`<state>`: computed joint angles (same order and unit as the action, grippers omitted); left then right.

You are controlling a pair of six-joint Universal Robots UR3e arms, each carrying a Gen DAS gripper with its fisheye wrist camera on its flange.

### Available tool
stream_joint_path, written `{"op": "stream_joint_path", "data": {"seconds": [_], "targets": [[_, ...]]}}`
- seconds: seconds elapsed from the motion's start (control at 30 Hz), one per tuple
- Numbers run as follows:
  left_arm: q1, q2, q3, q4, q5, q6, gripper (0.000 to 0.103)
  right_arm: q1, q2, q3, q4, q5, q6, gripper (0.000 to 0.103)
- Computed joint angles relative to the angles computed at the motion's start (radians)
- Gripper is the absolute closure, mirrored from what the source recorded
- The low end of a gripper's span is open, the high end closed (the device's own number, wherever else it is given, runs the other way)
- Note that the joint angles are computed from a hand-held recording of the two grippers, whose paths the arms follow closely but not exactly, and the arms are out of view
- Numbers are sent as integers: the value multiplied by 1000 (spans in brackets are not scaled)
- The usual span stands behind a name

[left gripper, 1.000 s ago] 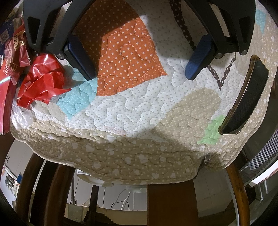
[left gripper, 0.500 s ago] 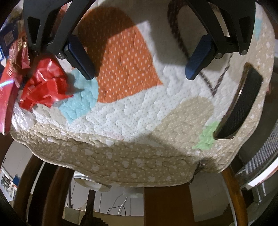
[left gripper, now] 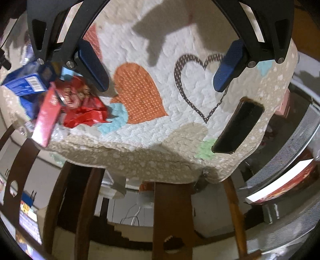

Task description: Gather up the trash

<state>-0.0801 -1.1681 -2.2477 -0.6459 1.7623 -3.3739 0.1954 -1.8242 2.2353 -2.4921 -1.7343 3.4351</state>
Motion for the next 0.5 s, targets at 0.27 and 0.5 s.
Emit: {"op": "stream_joint_path", "data": {"seconds": [0.27, 0.5], "targets": [[-237, 56, 41, -80, 160, -124, 0, 139, -124, 17, 22, 1, 140, 3], [-400, 35, 66, -121, 219, -187, 0, 265, -151, -7, 26, -55, 248, 3]]}}
